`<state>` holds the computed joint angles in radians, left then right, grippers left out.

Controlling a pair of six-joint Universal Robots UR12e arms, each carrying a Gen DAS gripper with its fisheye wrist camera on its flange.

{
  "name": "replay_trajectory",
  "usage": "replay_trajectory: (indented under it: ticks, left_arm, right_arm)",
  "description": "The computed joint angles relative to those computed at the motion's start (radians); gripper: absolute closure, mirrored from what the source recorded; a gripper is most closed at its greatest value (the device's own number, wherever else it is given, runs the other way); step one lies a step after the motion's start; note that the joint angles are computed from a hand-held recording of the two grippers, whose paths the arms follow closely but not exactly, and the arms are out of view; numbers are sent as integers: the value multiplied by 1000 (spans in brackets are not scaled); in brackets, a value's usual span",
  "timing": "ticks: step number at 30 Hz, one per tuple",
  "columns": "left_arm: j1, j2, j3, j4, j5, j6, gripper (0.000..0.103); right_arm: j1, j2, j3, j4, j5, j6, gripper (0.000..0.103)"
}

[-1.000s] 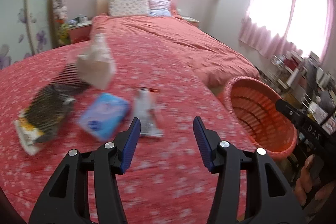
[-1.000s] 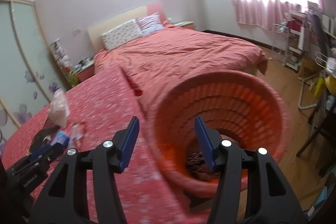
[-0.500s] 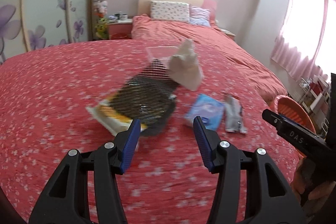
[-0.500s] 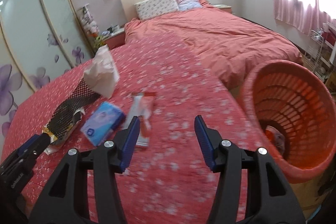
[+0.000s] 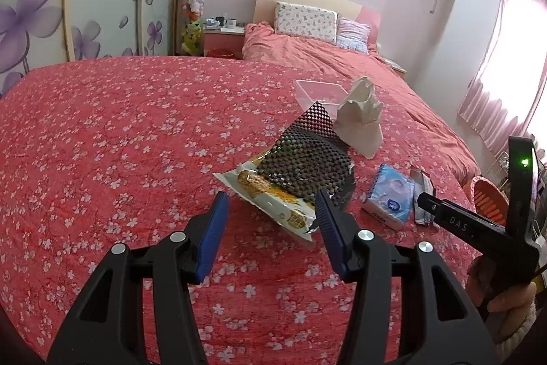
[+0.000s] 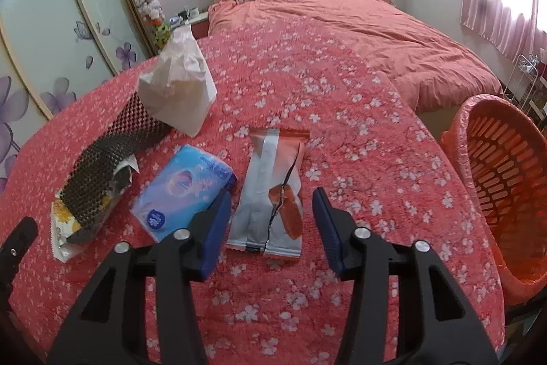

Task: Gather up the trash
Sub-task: 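Grasp the white-and-red snack wrapper with the right gripper, then grasp the blue tissue pack with the left gripper while the right gripper holds the wrapper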

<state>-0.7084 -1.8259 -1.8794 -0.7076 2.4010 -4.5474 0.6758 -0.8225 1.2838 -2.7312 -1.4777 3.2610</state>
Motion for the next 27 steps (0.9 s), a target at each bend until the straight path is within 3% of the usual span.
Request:
replay_trajectory:
  ticks: [8, 13, 20, 25, 27]
  left_arm:
    - [1, 0, -6, 17, -12, 6, 50]
    - [2, -6, 0, 30, -18, 25, 50]
    - [-1, -26, 25, 58, -27, 78, 50]
    - [1, -61, 69, 101, -48, 169, 50]
    - [4, -80, 93, 111, -66, 209, 46]
  right_arm:
    - [6, 4, -1, -1, -26, -20, 68]
    - [-1, -5, 15, -19, -10, -15, 87]
    - [-9, -25, 54, -66, -27, -15, 91]
    - [-24, -45, 90, -112, -36, -2, 91]
    - [-34, -54, 105, -125, -32, 7, 91]
